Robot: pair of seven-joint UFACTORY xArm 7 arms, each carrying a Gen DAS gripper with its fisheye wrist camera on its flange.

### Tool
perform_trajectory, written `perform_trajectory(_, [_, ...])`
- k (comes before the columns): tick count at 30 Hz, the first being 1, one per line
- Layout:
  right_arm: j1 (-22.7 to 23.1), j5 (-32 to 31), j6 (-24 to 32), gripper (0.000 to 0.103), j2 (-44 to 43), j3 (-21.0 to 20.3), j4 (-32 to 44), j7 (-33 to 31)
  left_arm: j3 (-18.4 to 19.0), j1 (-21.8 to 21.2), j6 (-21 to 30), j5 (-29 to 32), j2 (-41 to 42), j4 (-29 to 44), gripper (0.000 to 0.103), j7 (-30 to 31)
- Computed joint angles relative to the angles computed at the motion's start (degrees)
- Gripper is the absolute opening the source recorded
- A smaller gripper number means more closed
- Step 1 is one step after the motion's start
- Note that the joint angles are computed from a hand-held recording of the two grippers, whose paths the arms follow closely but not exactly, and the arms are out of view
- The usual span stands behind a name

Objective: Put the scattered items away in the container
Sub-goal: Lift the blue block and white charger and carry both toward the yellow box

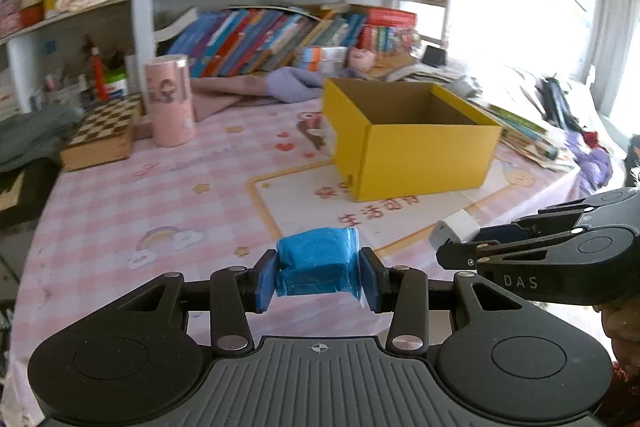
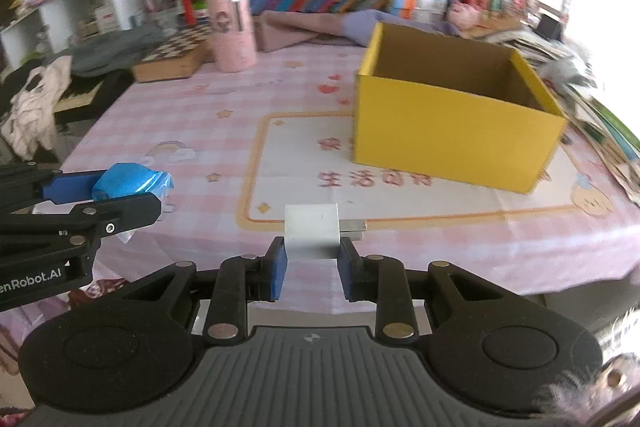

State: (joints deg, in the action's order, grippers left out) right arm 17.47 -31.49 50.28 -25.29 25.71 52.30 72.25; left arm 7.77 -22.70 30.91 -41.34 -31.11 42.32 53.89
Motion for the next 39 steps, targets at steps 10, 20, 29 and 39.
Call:
perform_trajectory(10, [-0.5,3.1,7.3,0.025,-7.5,0.9,-3.8,3.1,-1.1,-3.3,2.7,-4.0,0.9,1.0,0.041,4.8])
perform_trajectory(20, [-2.2,5.4,8.7,0.025,-12.5,1.0,-6.8,3.0,-3.7,-3.8,3.2,-5.2,2.7,2.4,0.041,6.3])
perform_trajectory(29, [-3.6,6.7,7.8,0.025,-14.8,0.6,-8.5,1.6,-5.2,-4.4,2.4,-5.3,3.9,3.3,0.041,6.3])
perform_trajectory(39, [-5.2,8.0,7.4,0.025,-17.4,-0.2,-10.6,0.1,-6.4,-5.3,2.0,-6.5,6.5,5.2,0.041,7.4])
